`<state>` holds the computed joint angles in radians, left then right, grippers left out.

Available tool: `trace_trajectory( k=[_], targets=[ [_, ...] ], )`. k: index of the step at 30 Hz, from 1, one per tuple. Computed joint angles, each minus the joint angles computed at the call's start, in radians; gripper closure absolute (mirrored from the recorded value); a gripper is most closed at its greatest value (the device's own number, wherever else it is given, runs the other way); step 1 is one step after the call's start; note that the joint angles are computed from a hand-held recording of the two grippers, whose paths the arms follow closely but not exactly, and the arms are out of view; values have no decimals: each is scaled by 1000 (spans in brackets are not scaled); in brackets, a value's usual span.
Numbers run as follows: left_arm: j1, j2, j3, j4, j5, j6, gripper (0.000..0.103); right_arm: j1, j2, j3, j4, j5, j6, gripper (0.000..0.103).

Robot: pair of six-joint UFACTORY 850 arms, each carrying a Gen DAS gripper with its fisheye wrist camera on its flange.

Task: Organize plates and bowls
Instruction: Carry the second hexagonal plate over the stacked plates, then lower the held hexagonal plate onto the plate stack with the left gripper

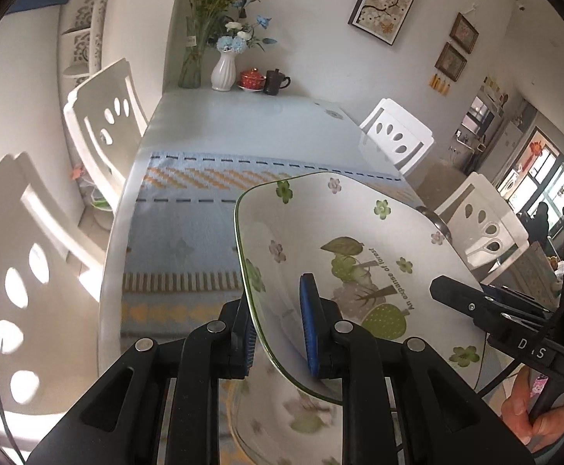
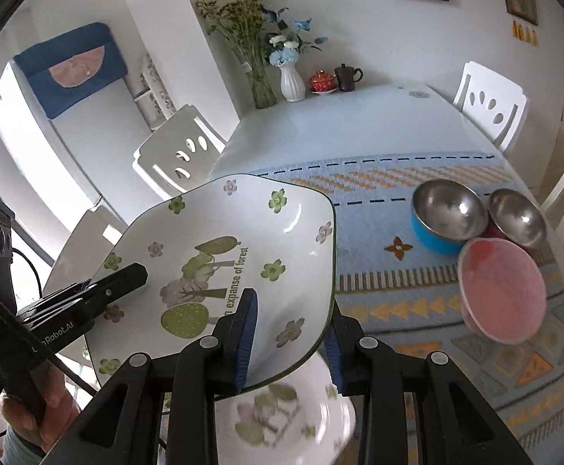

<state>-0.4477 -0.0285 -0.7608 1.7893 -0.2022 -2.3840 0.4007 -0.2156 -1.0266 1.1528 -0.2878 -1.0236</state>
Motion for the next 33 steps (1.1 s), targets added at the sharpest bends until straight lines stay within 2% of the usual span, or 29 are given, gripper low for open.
trace_trajectory(
  k=[9, 12, 16, 33],
  targets=[
    [-148, 30, 81, -244, -65, 67, 86, -44, 116, 174, -33, -70, -10, 71],
    [-182, 30, 103, -255, -71, 26, 86, -57, 122, 205, -50, -112, 0, 71],
    [-219, 18, 123, -252, -86, -36, 86, -55, 130, 237, -91, -109, 16, 71],
    [-226, -59, 154, -146, -16, -231, 85, -61, 34, 238, -180, -148, 75, 71]
  ],
)
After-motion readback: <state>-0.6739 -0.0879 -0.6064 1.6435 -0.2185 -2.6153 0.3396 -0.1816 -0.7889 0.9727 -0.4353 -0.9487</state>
